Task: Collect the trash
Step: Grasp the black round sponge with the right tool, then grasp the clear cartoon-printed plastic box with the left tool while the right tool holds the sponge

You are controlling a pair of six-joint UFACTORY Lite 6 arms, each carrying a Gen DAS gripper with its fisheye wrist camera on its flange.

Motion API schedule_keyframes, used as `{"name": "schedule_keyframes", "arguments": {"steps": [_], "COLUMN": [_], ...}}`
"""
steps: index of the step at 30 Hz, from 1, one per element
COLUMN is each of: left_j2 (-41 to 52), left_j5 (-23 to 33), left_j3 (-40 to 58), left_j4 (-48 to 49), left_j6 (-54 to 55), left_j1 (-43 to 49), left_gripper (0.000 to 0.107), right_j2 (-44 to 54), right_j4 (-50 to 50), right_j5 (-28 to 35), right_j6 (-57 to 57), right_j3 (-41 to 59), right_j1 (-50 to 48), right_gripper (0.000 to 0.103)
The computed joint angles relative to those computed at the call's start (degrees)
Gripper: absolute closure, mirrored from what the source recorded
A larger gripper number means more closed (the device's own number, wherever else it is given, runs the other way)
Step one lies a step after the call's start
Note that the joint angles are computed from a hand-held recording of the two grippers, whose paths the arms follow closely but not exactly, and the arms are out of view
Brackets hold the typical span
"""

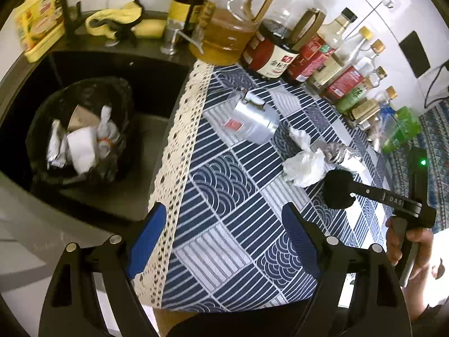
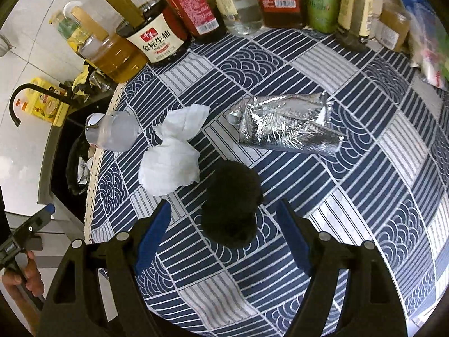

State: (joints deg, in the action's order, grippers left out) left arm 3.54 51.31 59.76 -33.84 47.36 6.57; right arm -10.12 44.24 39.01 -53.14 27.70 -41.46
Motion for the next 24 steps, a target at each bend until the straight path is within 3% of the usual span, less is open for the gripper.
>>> {"name": "schedule_keyframes", "arguments": {"steps": [4,9,13,18,24], "left_j2": [-3.1,-6.62,-7.64,-7.65,-1.37], "left_j5": [-1.68,-2.94,-3.38,-3.44,-4.41], "left_j3": [-4.17,-7.92,-8.21,-5.74,2.1], "left_j4": [1.75,4.42,6.71,9.18,12.1], "left_j6": [-3.2,-6.82,-10.23,-13.1,-16.87], "left_j1": [0.39,0.5,-0.34,-4.28,-12.17], "left_gripper": [0.025,0.025,0.025,0.025,0.023], "right_j2": [7.16,14.31,18.03,16.62,10.23], "right_j4": [3.11,7.39,10.15,12.1,10.14], "right_j5": [-1.85,-2.08,0.38,1.87,8.04], "right_j6": [-4.21,-10.0,-13.52,-17.13,-18.66], "right_j3": [1.51,3.52,4.97,3.55,0.44], "right_j1": [0.12,-0.62,-1.68,-3.79,-11.98], "right_gripper": [0.032,0.045,0.05,0.052,0.052]}}
